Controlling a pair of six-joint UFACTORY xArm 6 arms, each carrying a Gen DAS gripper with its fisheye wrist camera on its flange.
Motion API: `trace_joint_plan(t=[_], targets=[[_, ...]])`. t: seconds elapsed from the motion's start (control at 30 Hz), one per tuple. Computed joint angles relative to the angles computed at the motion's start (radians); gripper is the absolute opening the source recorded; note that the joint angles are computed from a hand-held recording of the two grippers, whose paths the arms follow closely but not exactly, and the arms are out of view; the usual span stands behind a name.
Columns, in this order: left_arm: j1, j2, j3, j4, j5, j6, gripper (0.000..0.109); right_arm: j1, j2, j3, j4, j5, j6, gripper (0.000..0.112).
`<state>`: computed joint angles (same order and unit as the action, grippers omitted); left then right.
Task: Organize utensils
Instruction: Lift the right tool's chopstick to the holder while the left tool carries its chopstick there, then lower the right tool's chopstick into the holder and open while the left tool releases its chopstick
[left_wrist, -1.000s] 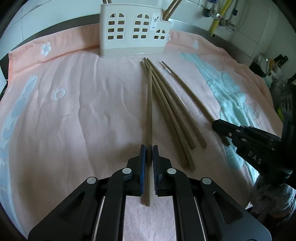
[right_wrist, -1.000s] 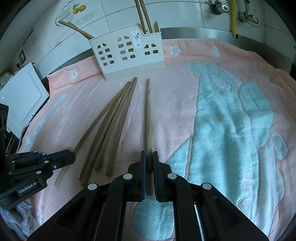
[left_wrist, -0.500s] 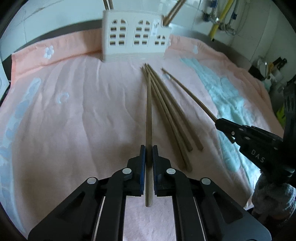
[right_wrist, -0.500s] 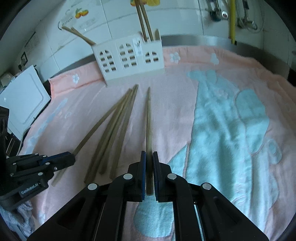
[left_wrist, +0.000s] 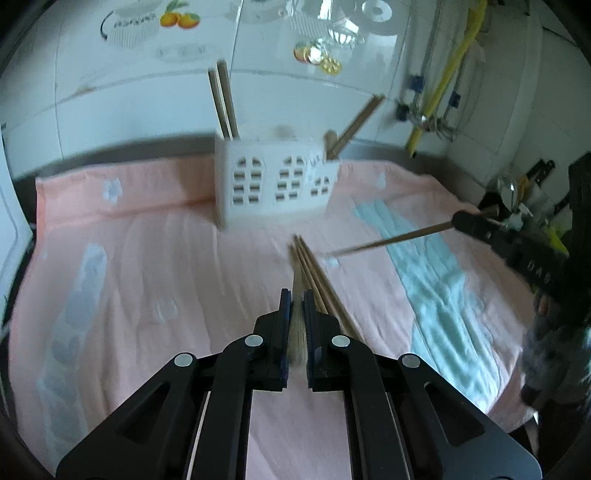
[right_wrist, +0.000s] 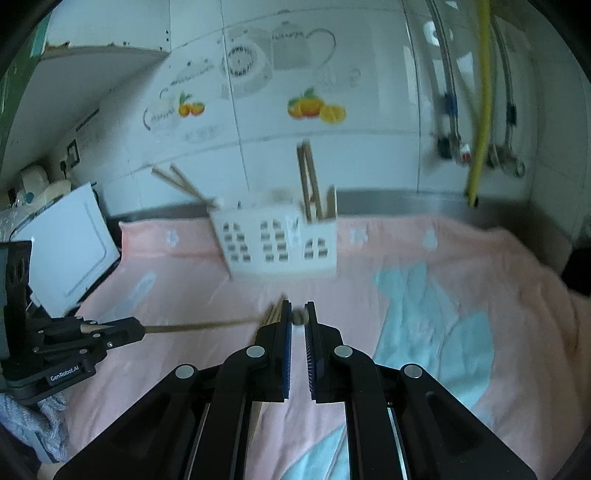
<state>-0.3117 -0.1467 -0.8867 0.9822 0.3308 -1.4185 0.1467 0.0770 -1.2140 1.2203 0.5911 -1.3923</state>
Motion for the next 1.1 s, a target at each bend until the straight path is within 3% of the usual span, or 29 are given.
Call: trace_joint_plan(t=[0.17, 0.37, 0.53, 1.03, 1.1], targets=[[0.024, 0.023, -0.069, -0.036, 0.017, 0.099, 0.005, 0.000, 0.086, -0.192, -0.111, 0.035, 0.123, 0.007], [0.058, 0.060, -0.154, -0.165, 0.001, 0.280, 0.005, -0.007, 0.224, -0.473, -0.247, 0.083, 0.310, 0.007], [0.082, 0.057, -0.200, -0.219, -0.017, 0.349, 0.005, -0.014, 0.339, -0.700, -0.351, 0.157, 0.447, 0.007], [0.126, 0.138, -0.482, -0.045, 0.110, 0.273, 0.005, 0.014, 0.640, -1.178, -0.576, 0.359, 0.697, 0.007], [0.139, 0.169, -0.514, -0.081, 0.109, 0.300, 0.005, 0.016, 0.678, -1.236, -0.598, 0.383, 0.716, 0.007]])
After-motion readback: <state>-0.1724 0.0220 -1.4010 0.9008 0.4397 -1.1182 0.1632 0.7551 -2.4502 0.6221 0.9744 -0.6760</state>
